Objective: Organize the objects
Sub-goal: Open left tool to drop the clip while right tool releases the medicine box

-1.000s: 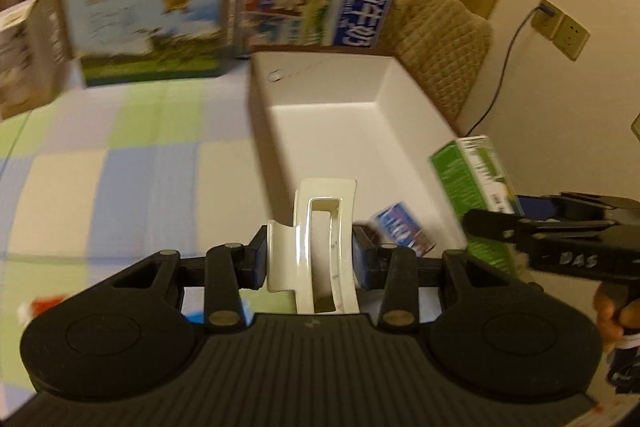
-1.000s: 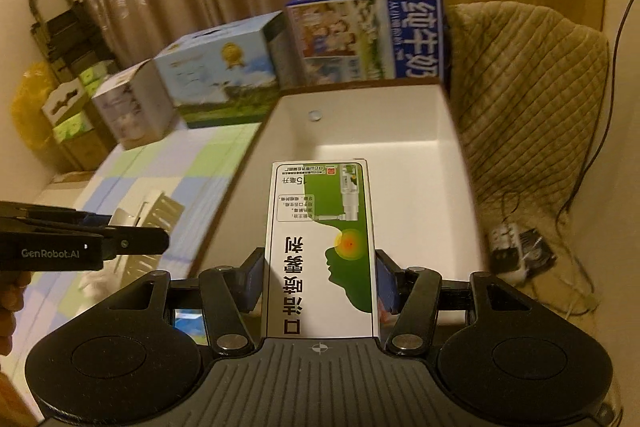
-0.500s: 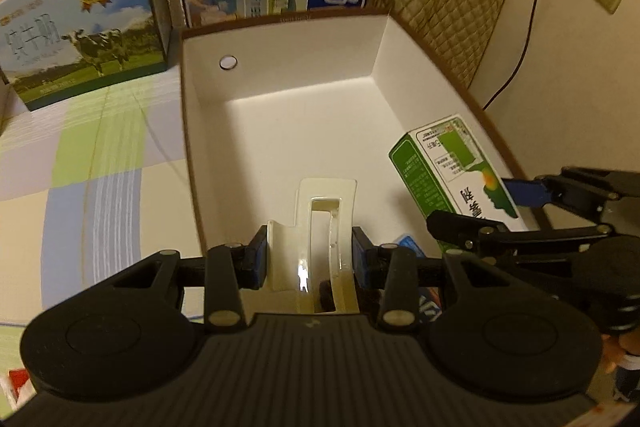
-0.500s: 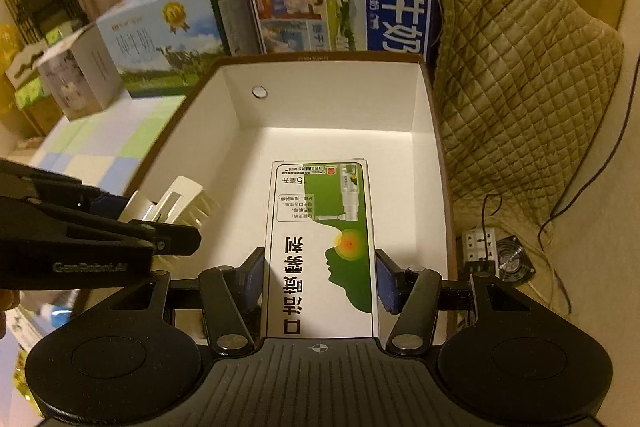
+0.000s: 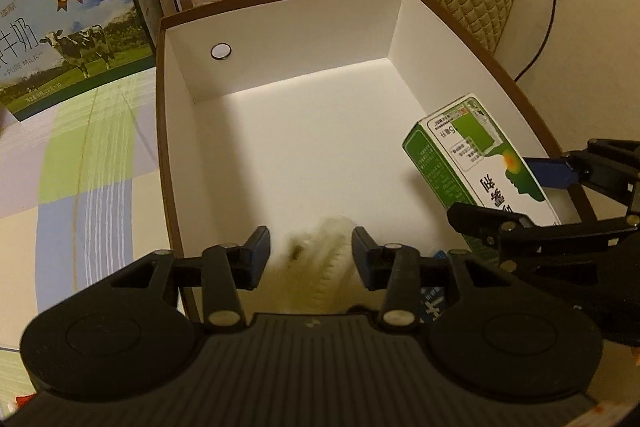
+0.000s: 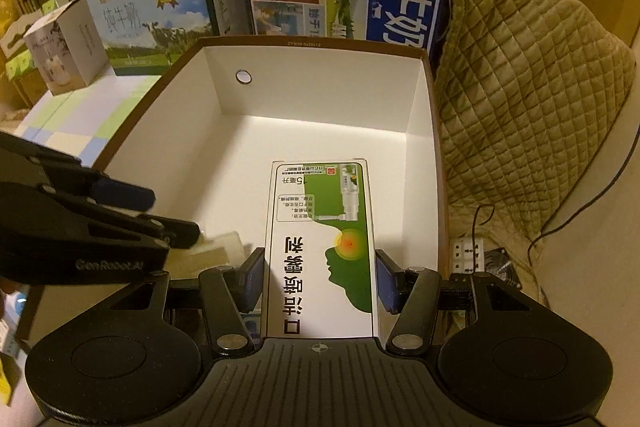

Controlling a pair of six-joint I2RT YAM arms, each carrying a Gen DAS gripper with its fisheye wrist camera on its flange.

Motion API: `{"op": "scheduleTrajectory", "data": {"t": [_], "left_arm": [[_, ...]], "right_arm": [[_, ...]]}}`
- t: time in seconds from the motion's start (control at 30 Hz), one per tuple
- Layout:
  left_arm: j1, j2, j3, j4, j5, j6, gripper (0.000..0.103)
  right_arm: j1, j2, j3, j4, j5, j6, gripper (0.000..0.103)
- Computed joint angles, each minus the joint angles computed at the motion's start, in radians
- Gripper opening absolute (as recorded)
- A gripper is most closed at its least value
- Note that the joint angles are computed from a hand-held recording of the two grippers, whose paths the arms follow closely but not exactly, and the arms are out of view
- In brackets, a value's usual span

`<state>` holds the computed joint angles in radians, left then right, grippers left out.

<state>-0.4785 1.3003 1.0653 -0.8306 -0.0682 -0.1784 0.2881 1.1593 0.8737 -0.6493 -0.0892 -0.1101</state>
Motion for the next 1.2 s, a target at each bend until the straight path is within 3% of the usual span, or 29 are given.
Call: {"op": "scheduleTrajectory", "data": {"t": [0.17, 0.37, 0.9, 1.2], "left_arm": [[0.008, 0.003, 0.008, 0.005, -0.007, 0.017, 0.044], [0.016, -0.011, 0.008, 0.0, -0.001, 0.03, 0.049], [0.009, -0.195, -0.004, -0.111, 0.042, 0.023, 0.071], [-0.025, -0.322, 0.008, -0.211, 0.036, -0.042, 0.077]], "right_arm": [[0.018, 0.014, -0.014, 0.052, 0.041, -0.036, 0.053], [-0.004, -0.025, -0.023, 0.041, -0.001, -0.04, 0.053], [-0.078, -0.248, -0.014, -0.208, -0.117, 0.057, 0.054], [-0.079, -0.368, 0.001, -0.32, -0.156, 0.116, 0.054]]}}
